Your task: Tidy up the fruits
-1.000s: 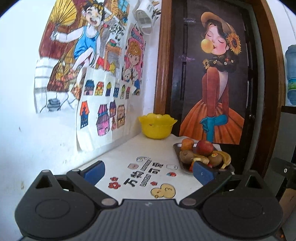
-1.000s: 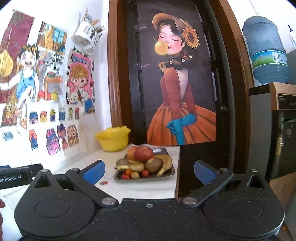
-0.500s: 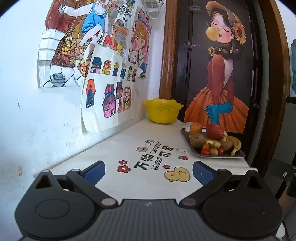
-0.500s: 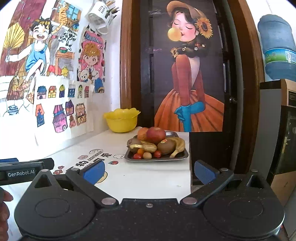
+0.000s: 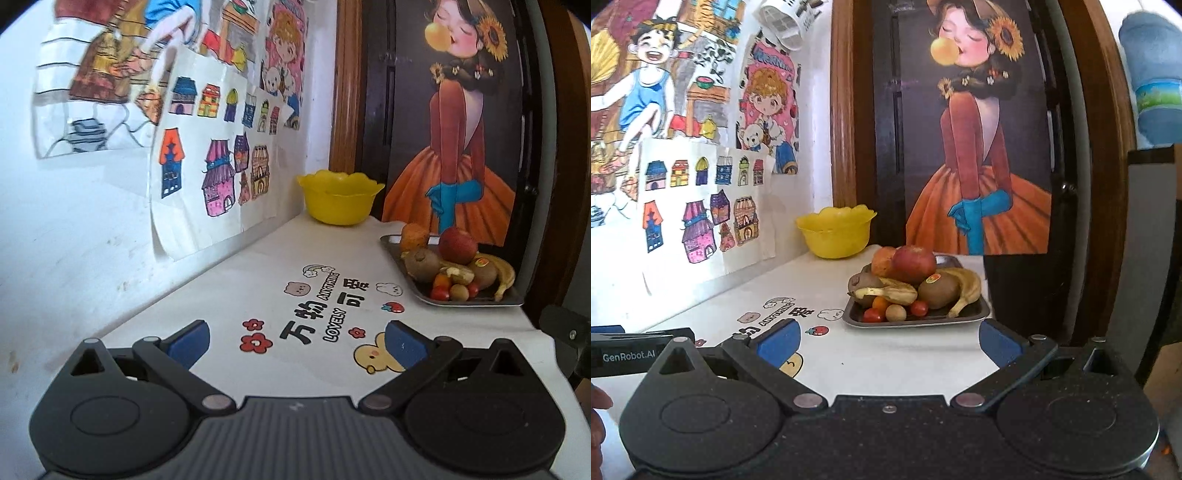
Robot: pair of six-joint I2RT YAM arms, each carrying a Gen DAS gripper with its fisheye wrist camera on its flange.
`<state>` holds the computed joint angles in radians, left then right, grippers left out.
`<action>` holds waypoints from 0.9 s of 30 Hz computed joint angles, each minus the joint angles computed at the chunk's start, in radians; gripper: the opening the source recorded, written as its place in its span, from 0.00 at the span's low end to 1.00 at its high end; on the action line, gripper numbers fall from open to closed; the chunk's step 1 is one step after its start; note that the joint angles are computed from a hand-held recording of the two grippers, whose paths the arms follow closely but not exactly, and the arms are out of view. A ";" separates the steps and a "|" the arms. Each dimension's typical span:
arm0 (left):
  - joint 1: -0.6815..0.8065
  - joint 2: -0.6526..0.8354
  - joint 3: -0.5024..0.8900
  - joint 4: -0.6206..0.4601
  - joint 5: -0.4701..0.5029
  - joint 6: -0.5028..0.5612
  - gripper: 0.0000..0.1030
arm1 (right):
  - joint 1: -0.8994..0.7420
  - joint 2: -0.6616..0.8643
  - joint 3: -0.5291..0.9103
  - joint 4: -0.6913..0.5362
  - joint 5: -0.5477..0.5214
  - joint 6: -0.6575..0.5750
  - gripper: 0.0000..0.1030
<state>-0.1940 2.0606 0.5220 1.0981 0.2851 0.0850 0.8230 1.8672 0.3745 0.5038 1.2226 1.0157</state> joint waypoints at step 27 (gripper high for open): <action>-0.043 0.078 0.083 -0.029 -0.015 -0.001 1.00 | -0.151 0.133 -0.042 0.313 -0.149 -0.158 0.99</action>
